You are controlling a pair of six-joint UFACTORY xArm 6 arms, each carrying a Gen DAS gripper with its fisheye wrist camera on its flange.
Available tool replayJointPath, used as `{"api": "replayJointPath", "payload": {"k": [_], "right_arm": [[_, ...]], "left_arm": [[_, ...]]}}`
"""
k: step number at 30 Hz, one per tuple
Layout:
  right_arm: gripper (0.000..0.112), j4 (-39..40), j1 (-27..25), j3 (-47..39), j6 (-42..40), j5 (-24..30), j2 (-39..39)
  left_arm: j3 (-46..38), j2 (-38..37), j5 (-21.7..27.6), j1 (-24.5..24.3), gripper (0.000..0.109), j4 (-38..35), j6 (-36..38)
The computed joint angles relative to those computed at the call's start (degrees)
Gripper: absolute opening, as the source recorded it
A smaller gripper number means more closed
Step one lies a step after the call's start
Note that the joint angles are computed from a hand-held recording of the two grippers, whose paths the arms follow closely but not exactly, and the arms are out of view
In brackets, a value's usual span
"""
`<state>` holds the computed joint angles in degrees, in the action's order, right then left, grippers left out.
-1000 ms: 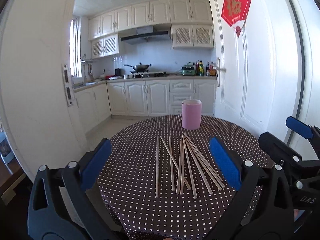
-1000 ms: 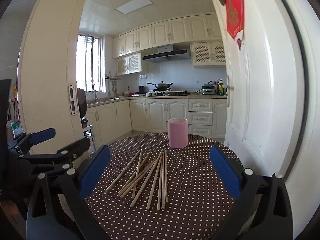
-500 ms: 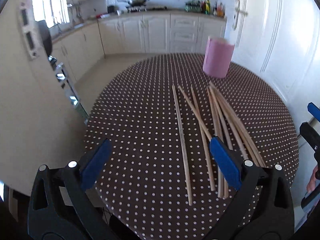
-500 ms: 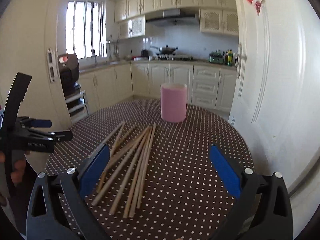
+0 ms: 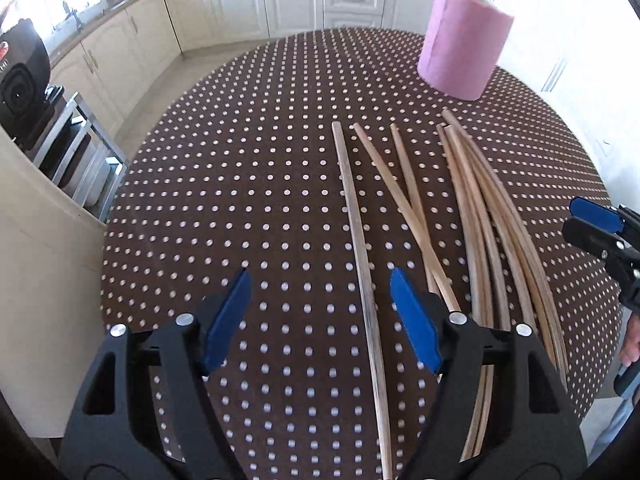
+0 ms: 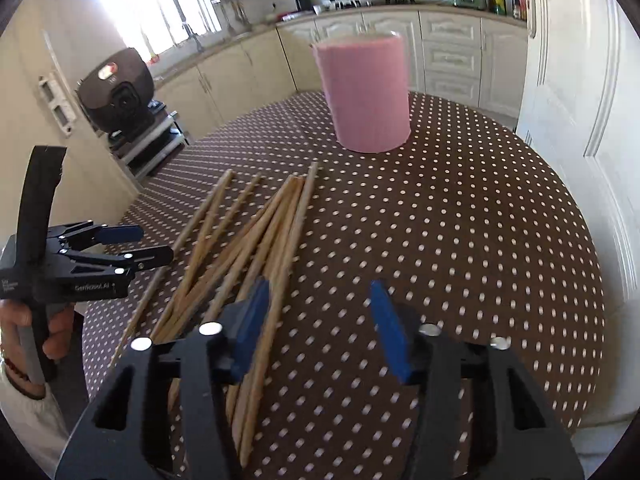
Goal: Organize utensils
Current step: 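Lower the left tool toward the chopstick pile while the right tool lowers beside it, then close the left gripper on one wooden chopstick while the right gripper grasps another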
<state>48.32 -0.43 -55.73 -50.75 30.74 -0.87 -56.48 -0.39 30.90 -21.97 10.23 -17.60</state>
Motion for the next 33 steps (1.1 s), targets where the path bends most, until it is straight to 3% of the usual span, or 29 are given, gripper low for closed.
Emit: {"api": "replayJointPath", "payload": {"k": [5,12,16,21,29,31,33], "right_arm": [[0.037,-4.07,-0.58,-6.08,4.72,7.53,3.61],[0.033,-13.75,1.87,-10.9,12.97,5.83,7.65],[0.03,-21.14,2.79,-12.32,18.38,4.14,9.33],[0.029,-23.24,2.89,-14.28,19.98,4.91,10.8],[0.022,-34.22,5.3,-20.34,28.46,6.07,15.35],[0.018,-36.98,6.1,-20.7,30.54,4.86,15.99],[0.011,-38.13,6.72,-21.33,32.06,3.81,16.87]], "left_arm": [[-2.99,1.93,1.86,0.3,0.065,3.13,-1.86],[-5.32,3.63,3.08,0.91,0.065,3.2,-1.74],[-11.56,8.85,4.0,3.39,0.066,0.64,2.35],[-15.03,11.66,4.53,4.47,0.066,-1.1,4.84],[-24.46,18.42,7.94,5.05,0.065,-5.26,7.63],[-26.7,20.03,7.99,5.1,0.056,-5.87,8.34],[-27.98,20.78,7.84,4.8,0.033,-6.23,8.46]]}}
